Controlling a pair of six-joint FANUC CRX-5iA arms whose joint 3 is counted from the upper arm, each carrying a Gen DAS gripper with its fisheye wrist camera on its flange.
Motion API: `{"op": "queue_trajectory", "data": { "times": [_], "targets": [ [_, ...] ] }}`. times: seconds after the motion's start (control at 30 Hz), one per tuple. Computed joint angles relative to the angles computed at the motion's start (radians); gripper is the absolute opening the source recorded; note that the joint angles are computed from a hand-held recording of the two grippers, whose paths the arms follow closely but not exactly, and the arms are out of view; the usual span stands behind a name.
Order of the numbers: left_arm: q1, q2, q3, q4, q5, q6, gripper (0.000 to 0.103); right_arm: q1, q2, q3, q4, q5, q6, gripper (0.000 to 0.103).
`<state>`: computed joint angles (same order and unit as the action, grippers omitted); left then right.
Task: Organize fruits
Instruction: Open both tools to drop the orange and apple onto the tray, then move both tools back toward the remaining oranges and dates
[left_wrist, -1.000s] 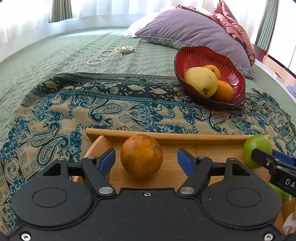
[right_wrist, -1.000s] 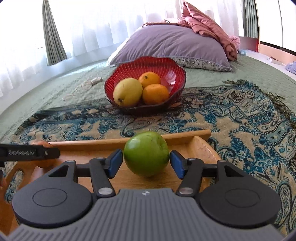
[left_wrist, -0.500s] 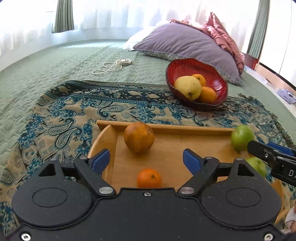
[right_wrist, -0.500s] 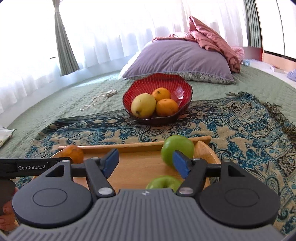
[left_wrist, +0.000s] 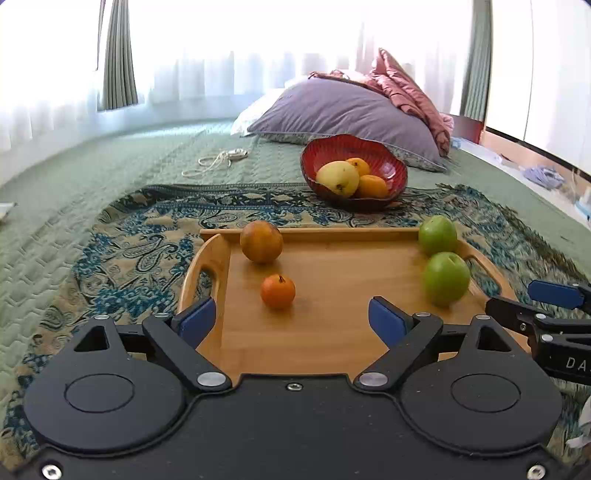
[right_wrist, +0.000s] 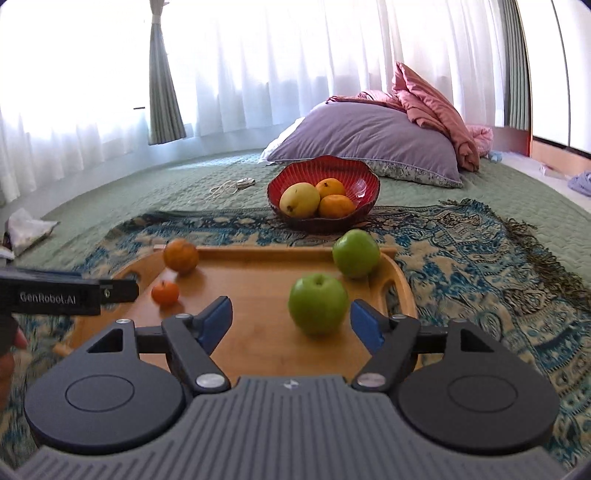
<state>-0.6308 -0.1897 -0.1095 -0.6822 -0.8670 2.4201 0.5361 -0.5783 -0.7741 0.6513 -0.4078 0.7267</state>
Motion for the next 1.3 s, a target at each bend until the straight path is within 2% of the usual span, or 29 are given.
{"op": "queue_trajectory", "data": {
  "times": [0.23,0.6,1.1,1.3],
  "targets": [
    [-0.127,-0.057,-0.035,-0.113,-0.080,0.094,0.092,0.066,-0.159,-0.105,0.047,-0.067,-0.037,0.085],
    [-0.234,-0.076,-0.064,-0.175,-0.177,0.183,0.093,0.195,-0.329,-0.214,0.119,-0.201,-0.126,0.088],
    [-0.286,-0.077,-0.107,-0.188,-0.228,0.250,0.095,0.314,-0.416,-0.283,0.160,-0.306,-0.194,0.090],
    [-0.295,-0.081,-0.131,-0.184,-0.224,0.289,0.095,0.319,-0.416,-0.293,0.154,-0.312,-0.201,0.091]
  ]
}}
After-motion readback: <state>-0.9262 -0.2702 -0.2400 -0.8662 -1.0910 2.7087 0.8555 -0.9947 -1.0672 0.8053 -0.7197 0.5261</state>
